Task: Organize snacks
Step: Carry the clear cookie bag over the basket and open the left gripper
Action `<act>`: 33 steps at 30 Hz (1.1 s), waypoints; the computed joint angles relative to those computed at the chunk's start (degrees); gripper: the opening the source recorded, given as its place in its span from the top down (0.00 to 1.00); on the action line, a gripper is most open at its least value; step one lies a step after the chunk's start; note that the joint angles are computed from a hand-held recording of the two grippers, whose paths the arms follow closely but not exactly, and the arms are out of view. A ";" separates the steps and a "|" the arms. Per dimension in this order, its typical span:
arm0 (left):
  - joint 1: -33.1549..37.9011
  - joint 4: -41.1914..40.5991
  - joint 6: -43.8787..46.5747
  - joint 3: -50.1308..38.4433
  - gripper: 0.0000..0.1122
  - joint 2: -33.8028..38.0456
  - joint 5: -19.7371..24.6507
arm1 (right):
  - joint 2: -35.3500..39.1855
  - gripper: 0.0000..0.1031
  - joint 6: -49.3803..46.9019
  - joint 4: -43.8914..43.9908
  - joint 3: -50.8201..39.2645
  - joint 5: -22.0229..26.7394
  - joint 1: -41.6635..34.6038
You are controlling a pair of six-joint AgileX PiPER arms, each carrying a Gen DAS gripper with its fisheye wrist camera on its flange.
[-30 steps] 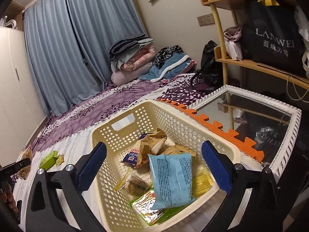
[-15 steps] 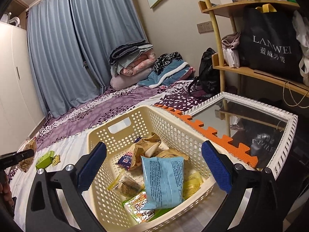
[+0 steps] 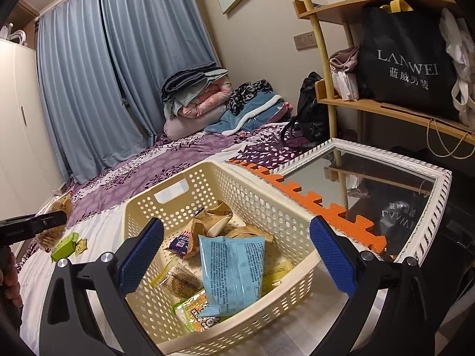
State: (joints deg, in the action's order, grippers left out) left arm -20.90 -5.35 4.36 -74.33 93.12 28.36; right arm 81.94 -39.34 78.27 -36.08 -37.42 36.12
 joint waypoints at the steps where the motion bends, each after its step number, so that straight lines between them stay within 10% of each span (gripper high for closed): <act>1: -0.78 0.42 -0.40 -1.43 0.51 0.95 0.45 | -0.17 0.05 -0.26 0.24 0.19 -0.46 0.11; 33: -9.81 -1.65 2.33 -22.77 0.51 16.77 6.91 | 0.40 0.05 0.08 0.57 1.23 -1.61 -0.45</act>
State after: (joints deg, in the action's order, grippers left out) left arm -30.71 -7.00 6.69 -97.10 109.89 35.27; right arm 82.34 -39.26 78.84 -34.85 -39.03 35.66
